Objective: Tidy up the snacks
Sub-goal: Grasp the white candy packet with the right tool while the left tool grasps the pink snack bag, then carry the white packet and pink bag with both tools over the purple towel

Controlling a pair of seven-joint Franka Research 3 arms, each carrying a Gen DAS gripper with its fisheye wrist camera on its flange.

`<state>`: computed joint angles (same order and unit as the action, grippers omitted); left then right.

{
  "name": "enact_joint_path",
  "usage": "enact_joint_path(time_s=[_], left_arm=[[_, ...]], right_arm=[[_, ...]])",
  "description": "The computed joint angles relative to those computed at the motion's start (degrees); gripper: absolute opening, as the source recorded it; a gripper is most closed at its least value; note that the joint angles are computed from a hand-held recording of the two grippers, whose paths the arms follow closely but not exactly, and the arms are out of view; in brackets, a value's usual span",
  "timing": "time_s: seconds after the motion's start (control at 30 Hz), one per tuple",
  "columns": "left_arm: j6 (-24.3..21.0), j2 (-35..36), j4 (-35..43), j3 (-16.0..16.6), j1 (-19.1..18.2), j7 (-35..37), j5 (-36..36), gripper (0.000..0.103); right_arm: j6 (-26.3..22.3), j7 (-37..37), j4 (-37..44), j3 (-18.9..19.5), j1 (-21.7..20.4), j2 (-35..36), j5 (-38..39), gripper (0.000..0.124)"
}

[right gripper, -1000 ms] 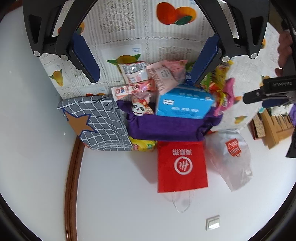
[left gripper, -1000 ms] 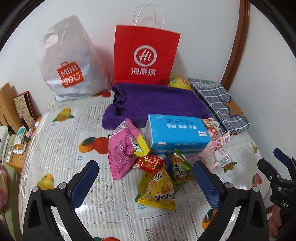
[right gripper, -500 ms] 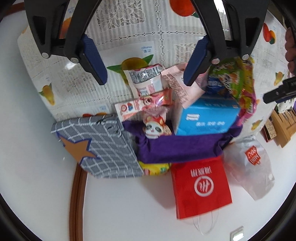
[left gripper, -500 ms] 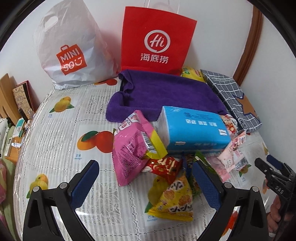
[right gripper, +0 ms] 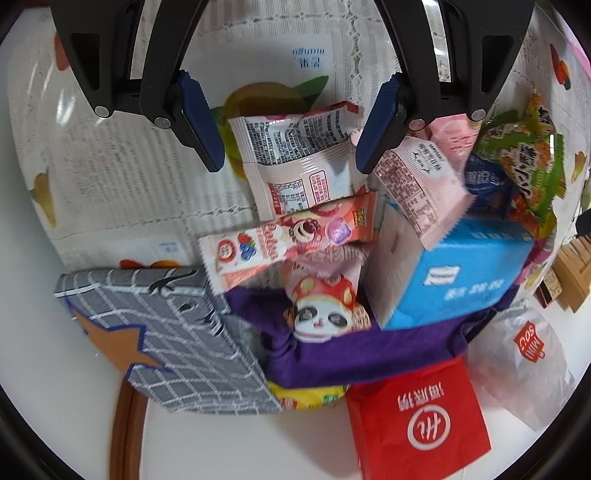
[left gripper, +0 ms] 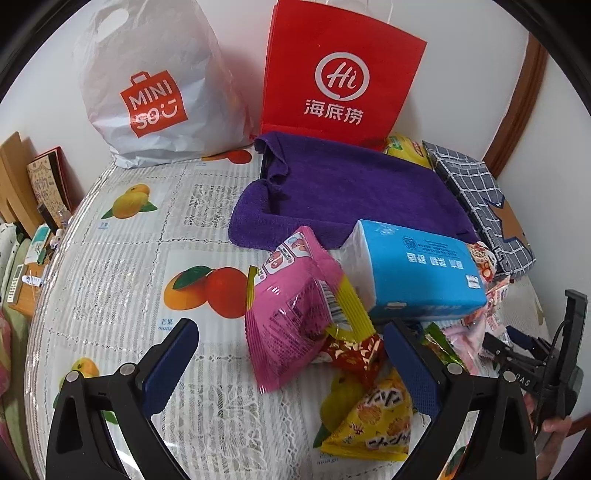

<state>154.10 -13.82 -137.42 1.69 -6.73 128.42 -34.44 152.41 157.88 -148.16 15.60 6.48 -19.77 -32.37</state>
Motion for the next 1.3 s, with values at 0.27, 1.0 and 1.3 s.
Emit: enact_joint_path(time_s=[0.27, 1.0, 1.3], left_arm=[[-1.8, 6.2, 5.2, -2.8, 2.3, -7.6, 5.1, 0.101], [-8.2, 3.7, 4.9, -3.2, 4.6, 1.0, -2.5, 0.06], [-8.9, -4.7, -0.9, 0.3, 2.0, 1.5, -4.6, 0.06]], right_arm=[[0.6, -1.3, 1.6, -0.5, 0.4, 3.4, -3.1, 0.082], [0.4, -3.2, -2.6, 1.2, 0.2, -4.0, -1.1, 0.053], [-0.5, -3.4, -4.9, 4.1, -0.2, -11.0, 1.6, 0.053]])
